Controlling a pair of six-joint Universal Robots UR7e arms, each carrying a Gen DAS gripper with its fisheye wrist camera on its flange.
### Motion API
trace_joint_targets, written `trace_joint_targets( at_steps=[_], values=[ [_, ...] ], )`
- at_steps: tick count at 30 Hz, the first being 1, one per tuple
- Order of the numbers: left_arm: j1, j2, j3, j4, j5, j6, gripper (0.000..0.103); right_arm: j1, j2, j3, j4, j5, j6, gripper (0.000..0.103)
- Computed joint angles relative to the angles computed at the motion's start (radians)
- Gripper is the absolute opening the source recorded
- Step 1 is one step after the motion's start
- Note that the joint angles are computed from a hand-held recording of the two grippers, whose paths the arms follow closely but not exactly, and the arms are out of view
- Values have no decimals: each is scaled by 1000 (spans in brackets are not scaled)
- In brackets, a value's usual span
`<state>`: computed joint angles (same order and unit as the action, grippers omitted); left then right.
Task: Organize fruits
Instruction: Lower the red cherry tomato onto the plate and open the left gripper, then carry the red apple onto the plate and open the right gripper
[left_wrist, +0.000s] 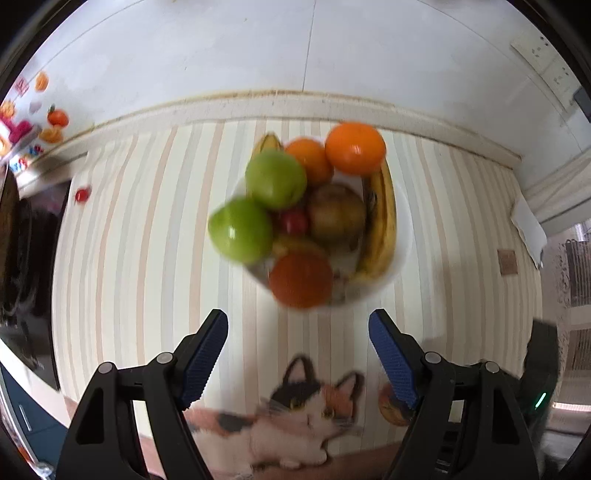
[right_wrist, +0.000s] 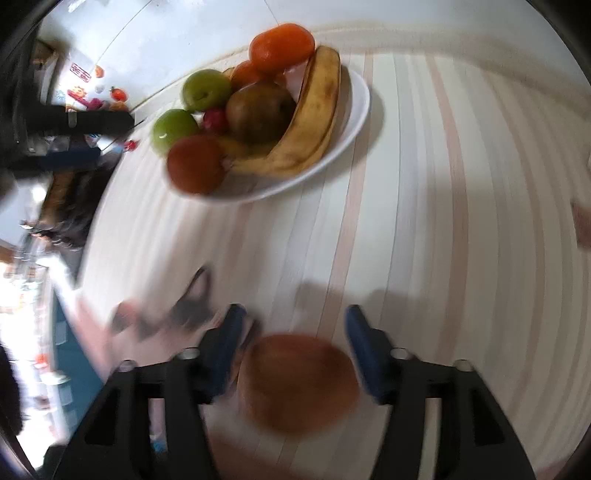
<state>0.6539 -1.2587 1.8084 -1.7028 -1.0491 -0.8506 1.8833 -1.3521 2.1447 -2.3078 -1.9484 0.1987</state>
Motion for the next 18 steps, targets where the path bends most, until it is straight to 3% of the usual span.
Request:
trace_joint_targets(
  at_steps=[1,5,6,9,12,18],
  values=[
    [-7,-11,13,8,-11,-11,78,-7,-44,7,40,28,26,79],
    [-18,-29,56,22,-49,-34,78,3,-68,11,166,-13,42,81],
    [-18,-32,67,23,-64,-39,78,-15,-72,26,154,26,43,81],
    [-23,-45,100,27,-92,-55,78,-21,-33,38,127,46,9,80],
    [-24,-57,121,38,-112,-75,78,-24,16,34,154,92,7,70],
    [-22,-87,139,45,-111,-112,78,23,32,48,113,26,10,69]
  ],
)
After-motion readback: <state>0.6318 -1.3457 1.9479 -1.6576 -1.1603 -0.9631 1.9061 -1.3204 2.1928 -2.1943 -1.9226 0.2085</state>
